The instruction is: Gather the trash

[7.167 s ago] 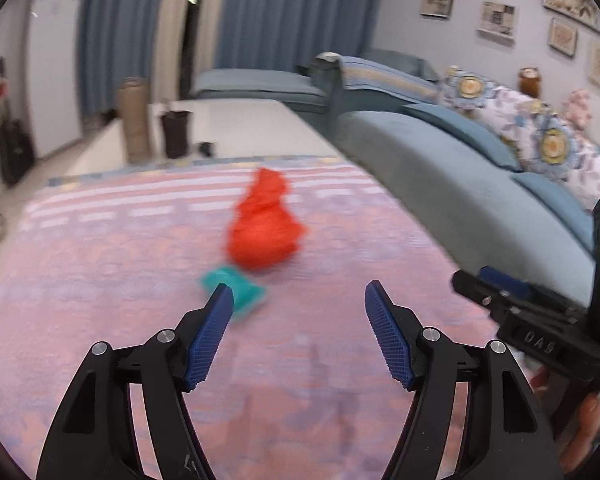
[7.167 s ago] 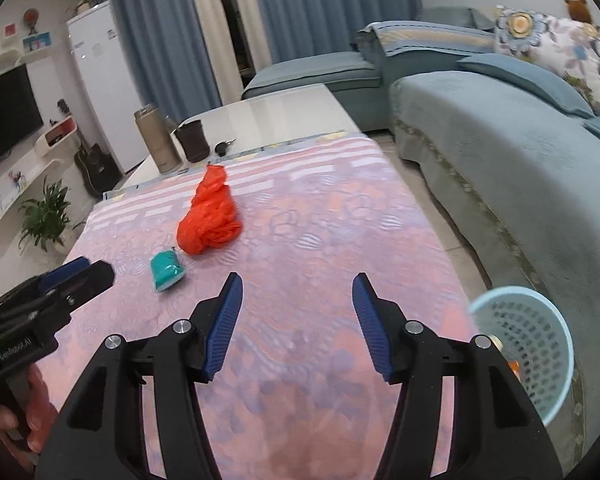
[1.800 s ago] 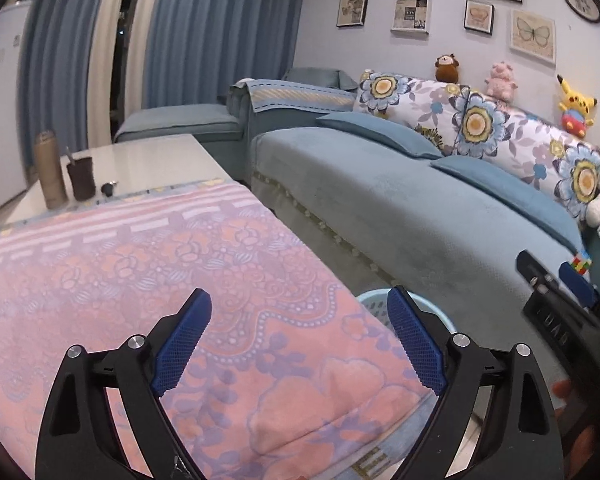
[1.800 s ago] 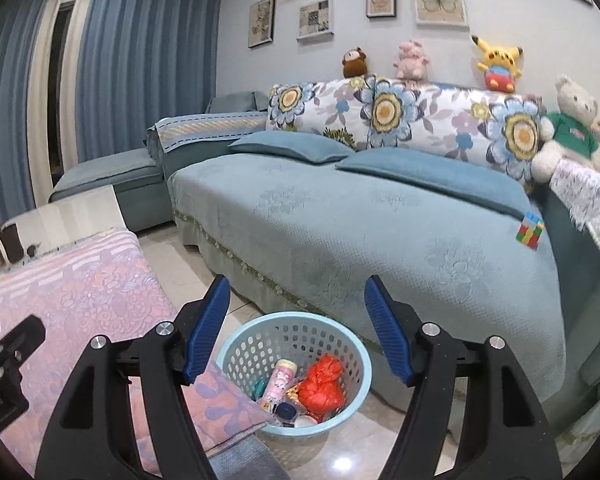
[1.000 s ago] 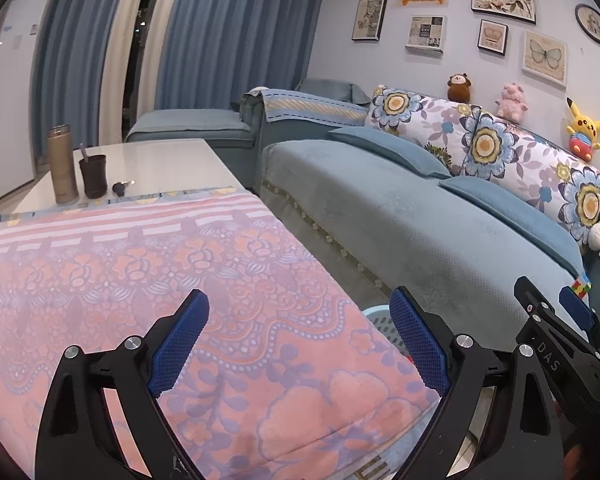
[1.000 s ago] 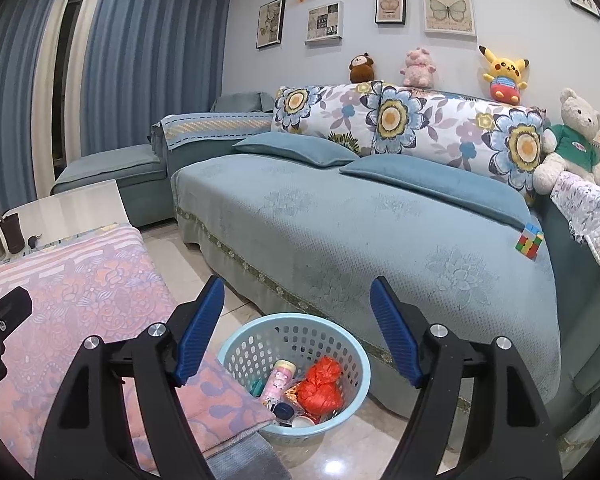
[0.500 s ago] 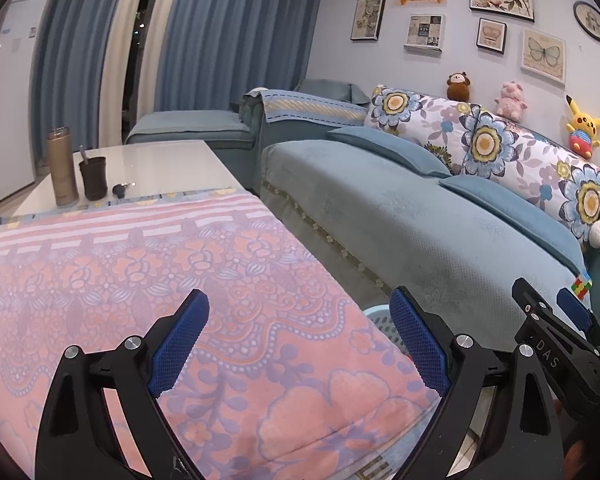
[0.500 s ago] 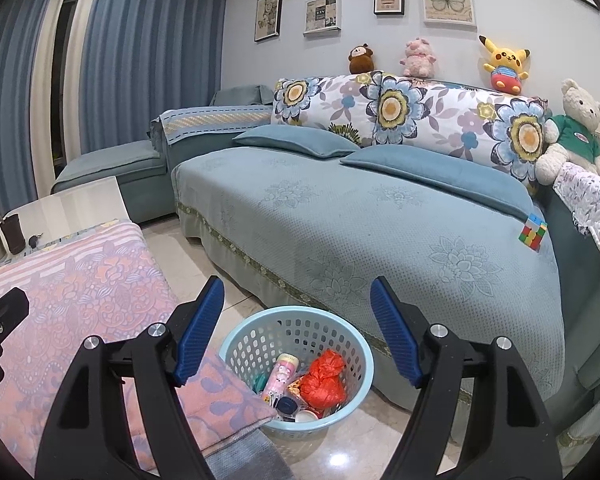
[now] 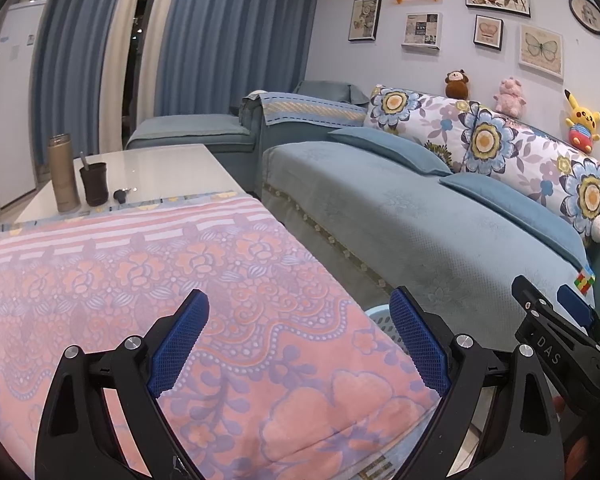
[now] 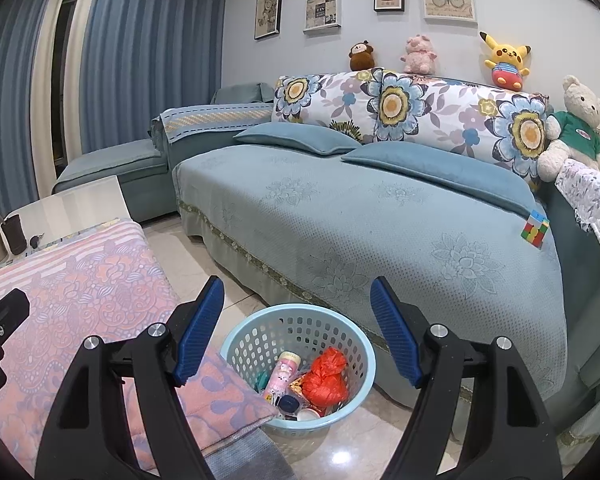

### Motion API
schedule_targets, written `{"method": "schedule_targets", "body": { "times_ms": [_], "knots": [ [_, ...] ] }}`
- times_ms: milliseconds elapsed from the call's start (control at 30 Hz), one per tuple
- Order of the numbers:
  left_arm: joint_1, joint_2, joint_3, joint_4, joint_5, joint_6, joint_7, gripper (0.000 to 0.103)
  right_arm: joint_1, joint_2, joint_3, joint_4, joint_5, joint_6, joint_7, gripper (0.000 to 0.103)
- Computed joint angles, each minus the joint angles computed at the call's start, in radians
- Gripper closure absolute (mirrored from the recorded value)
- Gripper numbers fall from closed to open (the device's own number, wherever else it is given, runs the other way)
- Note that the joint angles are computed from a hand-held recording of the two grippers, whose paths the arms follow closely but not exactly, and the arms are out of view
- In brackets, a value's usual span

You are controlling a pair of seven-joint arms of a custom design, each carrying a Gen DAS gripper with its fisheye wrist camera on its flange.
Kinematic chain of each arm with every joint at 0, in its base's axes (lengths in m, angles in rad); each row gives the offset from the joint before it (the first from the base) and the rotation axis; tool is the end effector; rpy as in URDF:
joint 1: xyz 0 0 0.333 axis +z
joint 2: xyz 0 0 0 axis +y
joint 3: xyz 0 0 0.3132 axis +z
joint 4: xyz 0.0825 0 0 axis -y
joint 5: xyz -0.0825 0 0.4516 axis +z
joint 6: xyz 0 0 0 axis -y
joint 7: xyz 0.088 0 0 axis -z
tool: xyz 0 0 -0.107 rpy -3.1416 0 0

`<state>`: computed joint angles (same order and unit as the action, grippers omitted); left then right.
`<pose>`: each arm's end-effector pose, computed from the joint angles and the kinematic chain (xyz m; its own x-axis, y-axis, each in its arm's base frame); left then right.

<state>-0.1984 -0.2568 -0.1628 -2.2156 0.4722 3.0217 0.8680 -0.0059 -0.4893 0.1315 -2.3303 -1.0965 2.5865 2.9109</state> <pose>0.5316 -0.2445 0.5762 -0.1936 -0.9714 0.1378 -0.4934 -0.0250 -0.8694 0.5117 0.0882 0.5753 -0.4453 -0.8951 0.0226 -0.3958 0.1741 -0.9017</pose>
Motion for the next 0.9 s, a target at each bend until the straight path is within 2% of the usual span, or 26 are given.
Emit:
{"method": "schedule_targets", "body": {
  "times_ms": [900],
  "knots": [
    [0.005, 0.003, 0.001, 0.001, 0.007, 0.006, 0.001, 0.014, -0.002, 0.013, -0.002, 0.0, 0.0, 0.015, 0.009, 0.031]
  ]
}}
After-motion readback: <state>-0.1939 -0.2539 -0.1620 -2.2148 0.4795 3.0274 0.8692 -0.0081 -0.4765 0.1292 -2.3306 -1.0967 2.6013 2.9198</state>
